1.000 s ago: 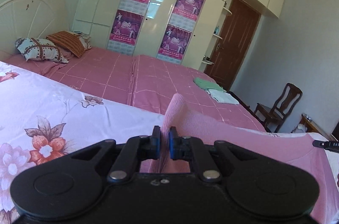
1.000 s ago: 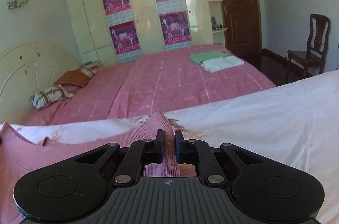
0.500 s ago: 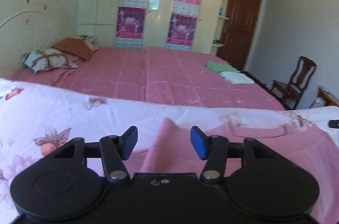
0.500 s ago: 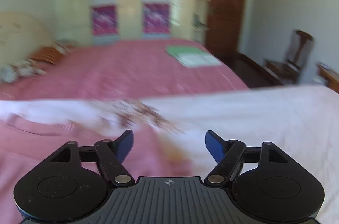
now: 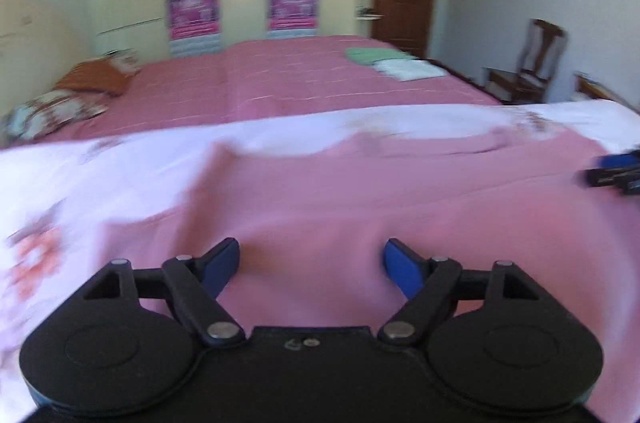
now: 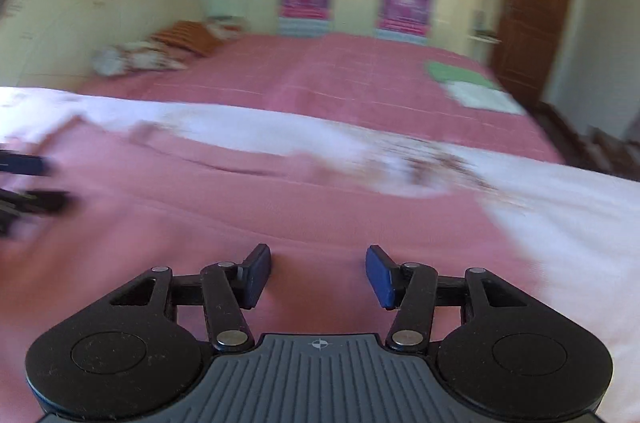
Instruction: Fold small clothes
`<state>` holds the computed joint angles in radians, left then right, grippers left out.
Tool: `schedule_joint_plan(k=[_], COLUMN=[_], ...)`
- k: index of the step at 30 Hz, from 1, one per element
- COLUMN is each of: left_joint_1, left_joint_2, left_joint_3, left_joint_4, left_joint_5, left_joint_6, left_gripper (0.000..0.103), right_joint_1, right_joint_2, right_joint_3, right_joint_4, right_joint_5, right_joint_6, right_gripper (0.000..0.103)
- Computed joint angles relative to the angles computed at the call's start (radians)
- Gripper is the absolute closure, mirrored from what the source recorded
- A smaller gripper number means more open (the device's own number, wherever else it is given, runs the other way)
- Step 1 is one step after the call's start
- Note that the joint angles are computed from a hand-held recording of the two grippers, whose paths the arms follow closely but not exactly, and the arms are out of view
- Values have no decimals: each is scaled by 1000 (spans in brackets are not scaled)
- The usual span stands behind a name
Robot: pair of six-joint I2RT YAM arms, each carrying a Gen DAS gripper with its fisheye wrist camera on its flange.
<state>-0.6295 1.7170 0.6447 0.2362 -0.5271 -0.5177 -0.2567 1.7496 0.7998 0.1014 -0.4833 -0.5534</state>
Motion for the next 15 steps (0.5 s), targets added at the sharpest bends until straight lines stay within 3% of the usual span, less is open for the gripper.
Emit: schedule_joint_plan(k=[1,2,3,4,6,9,13,15], left_joint_1=[28,54,69,73,25,-117,-308,-345], left_joint_2=[-42,-81,-115,-132,-176,-186,-41,49], left_joint_3=[-71,-131,-173,-185,-152,-120,43,110], left_joint_4=[63,127,167,171,63,58,-8,-56], left_joint_5=[28,63,81,79,7,-91,-174,-144], left_joint_6=[3,-3,-23,-42,-107,-137,-134,-152], left_gripper=[24,26,31,35,34,26,24,23], right_joint_1=[-43,-109,-159,-172,-193,-232,-210,-190], right_joint_2=[24,66,91,82,25,-87,-292,-349], right_joint_3=[26,92,142,142,90,25,-145,-214], right_joint_4=[-1,-67,-139,-146,-105,-179,-253,-248], right_joint_5=[16,-32,-89,-75,-76,-205,-297,-281], right_joint_6=[-7,-25,-51,-76,-57,-44,-115,-109], right_gripper=[52,52,52,52,52,52,52,52])
